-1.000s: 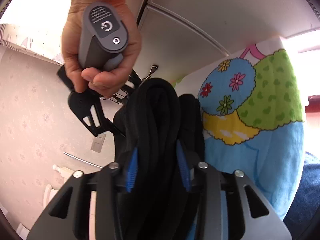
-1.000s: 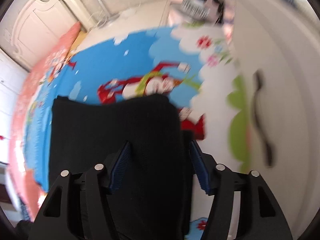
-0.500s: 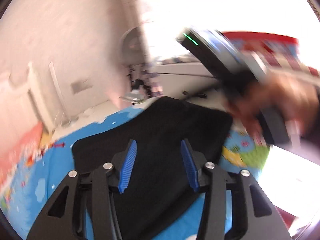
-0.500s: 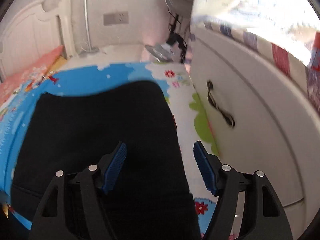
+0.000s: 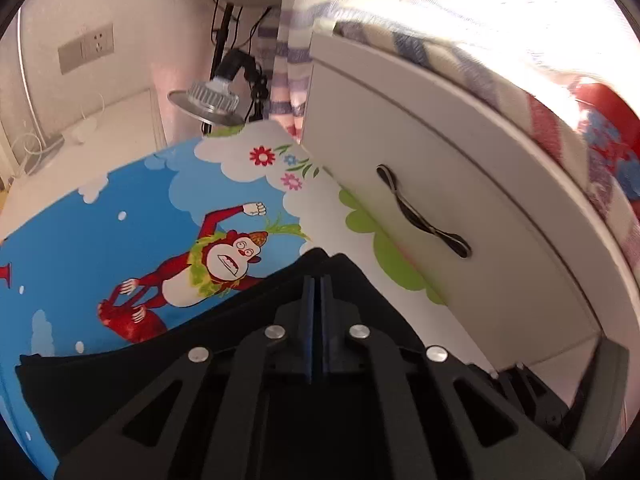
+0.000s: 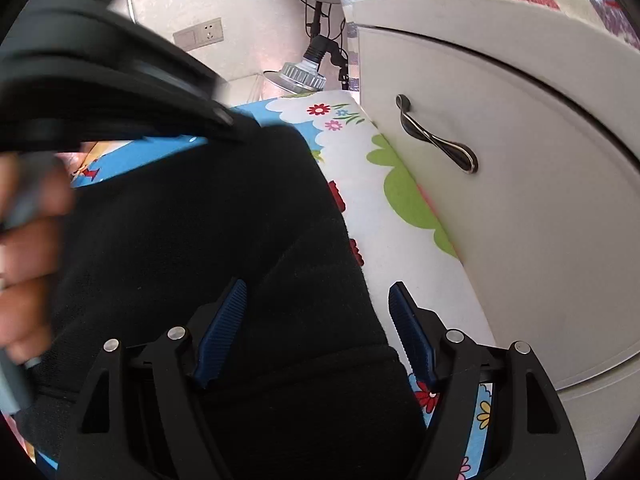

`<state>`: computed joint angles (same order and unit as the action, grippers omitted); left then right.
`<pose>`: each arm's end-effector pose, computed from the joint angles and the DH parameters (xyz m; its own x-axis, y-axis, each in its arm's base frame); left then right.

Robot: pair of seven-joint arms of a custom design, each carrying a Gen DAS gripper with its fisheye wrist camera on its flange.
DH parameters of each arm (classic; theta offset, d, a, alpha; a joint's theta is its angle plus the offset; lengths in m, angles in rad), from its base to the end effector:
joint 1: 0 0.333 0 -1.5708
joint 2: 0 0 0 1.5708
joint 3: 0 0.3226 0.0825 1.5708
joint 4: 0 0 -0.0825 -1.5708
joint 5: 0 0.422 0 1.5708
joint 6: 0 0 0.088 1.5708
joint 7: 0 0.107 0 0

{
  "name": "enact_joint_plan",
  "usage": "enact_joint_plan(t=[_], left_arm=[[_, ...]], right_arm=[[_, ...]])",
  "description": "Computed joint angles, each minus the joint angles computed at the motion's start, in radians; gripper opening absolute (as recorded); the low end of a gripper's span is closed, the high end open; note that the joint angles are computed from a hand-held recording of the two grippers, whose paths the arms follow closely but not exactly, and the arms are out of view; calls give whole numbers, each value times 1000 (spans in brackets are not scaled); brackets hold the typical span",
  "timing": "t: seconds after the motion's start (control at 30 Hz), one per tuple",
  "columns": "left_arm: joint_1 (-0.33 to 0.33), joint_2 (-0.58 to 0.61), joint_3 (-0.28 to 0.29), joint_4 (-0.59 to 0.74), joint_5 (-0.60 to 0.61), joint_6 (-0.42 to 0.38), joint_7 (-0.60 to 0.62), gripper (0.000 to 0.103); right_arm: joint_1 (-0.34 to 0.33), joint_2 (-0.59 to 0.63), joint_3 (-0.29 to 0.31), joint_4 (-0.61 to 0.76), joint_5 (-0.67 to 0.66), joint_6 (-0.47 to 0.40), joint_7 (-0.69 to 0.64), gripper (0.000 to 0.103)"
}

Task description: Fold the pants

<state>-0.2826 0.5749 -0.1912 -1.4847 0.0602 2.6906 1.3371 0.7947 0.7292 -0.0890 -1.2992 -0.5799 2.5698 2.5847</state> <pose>0.7155 -0.3339 0.4054 -0.2729 -0.9437 0.1871 -0.8127 0.1220 -0.5698 0.6057 0.5540 0.3585 0.1477 -0.9887 -0.0246 -0.7519 -0.0961 -0.6522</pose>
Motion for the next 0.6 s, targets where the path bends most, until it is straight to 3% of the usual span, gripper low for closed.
enact_joint_plan(t=[0.07, 0.1, 0.27, 0.43, 0.53, 0.6], left_arm=[[-19, 73, 13, 110, 22, -119, 7, 0], [-21, 89, 16, 123, 27, -126, 10, 0], [-10, 95, 11, 111, 10, -107, 13, 0], [-36, 79, 35, 96, 59, -105, -16, 0], [-39, 70, 37, 86, 71, -102, -23, 0], [-45, 71, 44, 85, 84, -98, -35, 0]], right_arm=[[2, 4, -5, 1, -4, 4, 8, 68], [-3, 2, -3, -6, 0, 19, 11, 68], [-4, -11, -12, -42, 5, 71, 44, 68], [1, -8, -13, -24, 6, 39, 44, 68], [33, -47, -34, -49, -35, 8, 85, 65], [70, -109, -66, -122, -116, 31, 174, 65]])
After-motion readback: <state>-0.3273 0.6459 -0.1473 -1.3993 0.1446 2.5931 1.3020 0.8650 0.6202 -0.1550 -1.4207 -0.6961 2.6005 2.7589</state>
